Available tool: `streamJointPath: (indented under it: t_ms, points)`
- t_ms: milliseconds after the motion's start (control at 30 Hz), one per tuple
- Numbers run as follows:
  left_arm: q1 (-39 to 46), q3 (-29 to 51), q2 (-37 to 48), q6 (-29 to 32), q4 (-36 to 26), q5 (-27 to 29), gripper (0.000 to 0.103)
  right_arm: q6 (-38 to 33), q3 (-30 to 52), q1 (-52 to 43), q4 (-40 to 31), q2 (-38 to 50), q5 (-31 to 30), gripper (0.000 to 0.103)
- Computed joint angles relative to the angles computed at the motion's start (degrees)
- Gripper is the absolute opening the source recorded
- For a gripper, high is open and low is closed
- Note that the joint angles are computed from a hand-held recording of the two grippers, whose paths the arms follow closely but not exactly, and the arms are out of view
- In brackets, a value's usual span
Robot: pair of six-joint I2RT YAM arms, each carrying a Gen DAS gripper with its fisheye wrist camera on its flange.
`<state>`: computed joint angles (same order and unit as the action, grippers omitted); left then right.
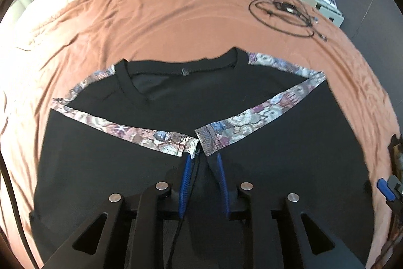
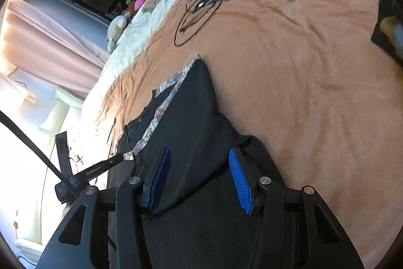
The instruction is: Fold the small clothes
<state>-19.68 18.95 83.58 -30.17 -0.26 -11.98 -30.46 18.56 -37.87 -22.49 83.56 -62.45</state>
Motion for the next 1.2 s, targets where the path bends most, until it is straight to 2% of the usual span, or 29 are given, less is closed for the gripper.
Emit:
streamJointPath:
  t_ms: [100,200,300,367,467,500,700,800,867,900,1000,1067,1133,1200]
  points:
    - [2.2,-0.4,7.3,1.3,8.1,4.4,0.023,4.9,-0.1,4.3,6.4,5.1,1.7,0.046]
    - [2.6,0.8,12.8,1.4,11.8,4.6,0.023,13.6,-1.0,9.7,17.0,9.6,4.7,0.046]
    - [4.1,1.2,16.1,2.4,16.4,5.0,0.023,17.1,-1.5,10.4,19.8,7.9,4.8,0.046]
    - [4.2,1.9,17.1,2.6,17.0,4.6,0.023,19.7,-2.5,10.6,22.7,6.8,5.7,0.044]
    - [3.7,3.6,19.0,2.5,17.4,2.4,0.023,22.4,-3.3,9.6,25.5,7.1,7.0,0.024]
    - [3.2,4.0,19.2,2.0,17.0,1.5,0.023,22.3,-2.8,8.8,24.9,7.9,7.0,0.021]
    - [3.8,4.7,15.6,3.2,12.7,0.0,0.023,15.4,-3.0,2.0,14.6,3.5,5.9,0.021]
    - [6.6,1.3,8.7,3.5,12.7,4.9,0.023,11.5,-2.1,-0.2,9.0,2.6,4.8,0.021]
    - [7.2,-0.4,3.9,4.3,11.6,6.7,0.023,6.1,-1.0,-2.2,3.1,2.0,4.2,0.024]
    - [7.1,-1.3,0.9,4.8,10.4,7.0,0.023,3.0,-0.4,-3.2,0.4,2.3,4.0,0.024]
    - [6.0,-1.9,-8.6,5.3,1.3,5.0,0.023,-0.8,-1.1,-2.9,-3.0,-0.6,4.4,0.024]
    - [6.4,-2.9,-16.4,5.6,-5.5,5.6,0.023,-3.9,-1.2,-2.9,-5.5,-2.2,5.3,0.025]
    - [6.3,-4.2,-27.1,5.8,-14.5,5.2,0.023,-4.3,-1.8,-2.5,-6.9,-5.7,6.5,0.034]
    - [6.0,-4.8,-36.1,5.5,-22.9,4.3,0.023,-4.2,-3.2,-3.2,-8.9,-12.8,7.3,0.057]
